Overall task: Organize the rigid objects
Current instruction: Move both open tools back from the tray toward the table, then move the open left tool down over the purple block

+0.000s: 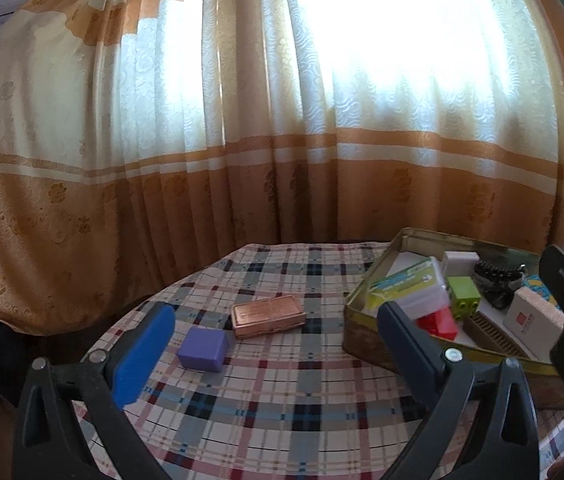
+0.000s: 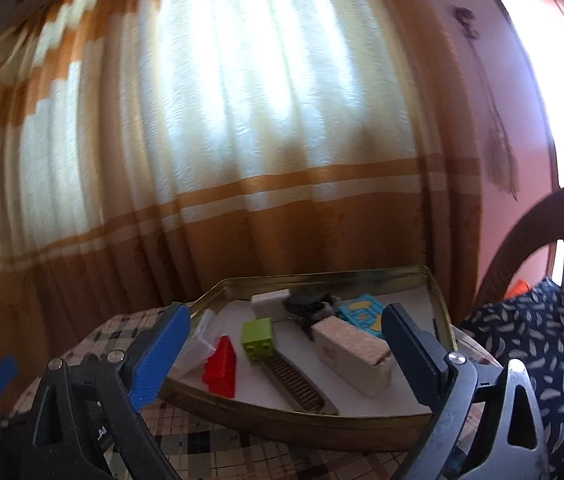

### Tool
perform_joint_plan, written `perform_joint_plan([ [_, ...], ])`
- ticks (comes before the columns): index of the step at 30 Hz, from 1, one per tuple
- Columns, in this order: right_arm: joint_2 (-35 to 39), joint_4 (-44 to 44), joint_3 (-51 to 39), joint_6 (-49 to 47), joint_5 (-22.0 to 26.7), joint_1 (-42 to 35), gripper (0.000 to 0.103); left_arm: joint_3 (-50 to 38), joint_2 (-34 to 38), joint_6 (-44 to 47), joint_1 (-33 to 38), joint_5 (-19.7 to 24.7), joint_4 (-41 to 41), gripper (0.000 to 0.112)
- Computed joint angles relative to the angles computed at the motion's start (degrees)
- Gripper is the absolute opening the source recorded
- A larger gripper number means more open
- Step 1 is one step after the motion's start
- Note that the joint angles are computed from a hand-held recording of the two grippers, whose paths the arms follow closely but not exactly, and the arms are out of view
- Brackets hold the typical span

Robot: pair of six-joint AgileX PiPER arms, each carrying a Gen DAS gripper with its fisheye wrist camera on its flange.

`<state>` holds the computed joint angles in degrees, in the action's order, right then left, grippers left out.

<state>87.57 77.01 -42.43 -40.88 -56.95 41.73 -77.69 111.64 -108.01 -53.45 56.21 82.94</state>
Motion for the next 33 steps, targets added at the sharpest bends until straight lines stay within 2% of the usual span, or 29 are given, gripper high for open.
perform_joint_plan([
  [10, 3.63, 0.59, -5.08, -4.14, 5.46, 0.70, 0.098, 3.93, -2.70, -3.26, 4.99, -1.68, -0.20, 0.102],
  [17, 5.92, -0.66, -7.67, -7.35, 7.24, 2.34, 0.098, 5.48, -4.19, -3.61, 10.53, -6.44, -3.24, 0.102],
  [22, 6.40, -2.08, -8.12, -9.27, 8.44, 3.13, 0.098, 3.66, -3.63, 3.21, 14.99, -11.76, -10.92, 0.102],
  [24, 6.04, -3.00, -7.77, -9.02, 9.29, 3.11, 0.098, 4.78, -4.39, 3.15, 16.69, -15.02, -12.24, 0.102],
  [29, 6.04, -3.99, -8.05, -9.11, 11.26, 2.85, 0.098, 6.46, -5.42, 3.50, 19.45, -19.28, -15.90, 0.102],
  [33, 5.89, -5.14, -8.04, -8.02, 13.37, 2.30, 0.098, 2.55, -3.11, 13.64, 20.25, -19.50, -24.23, 0.098],
])
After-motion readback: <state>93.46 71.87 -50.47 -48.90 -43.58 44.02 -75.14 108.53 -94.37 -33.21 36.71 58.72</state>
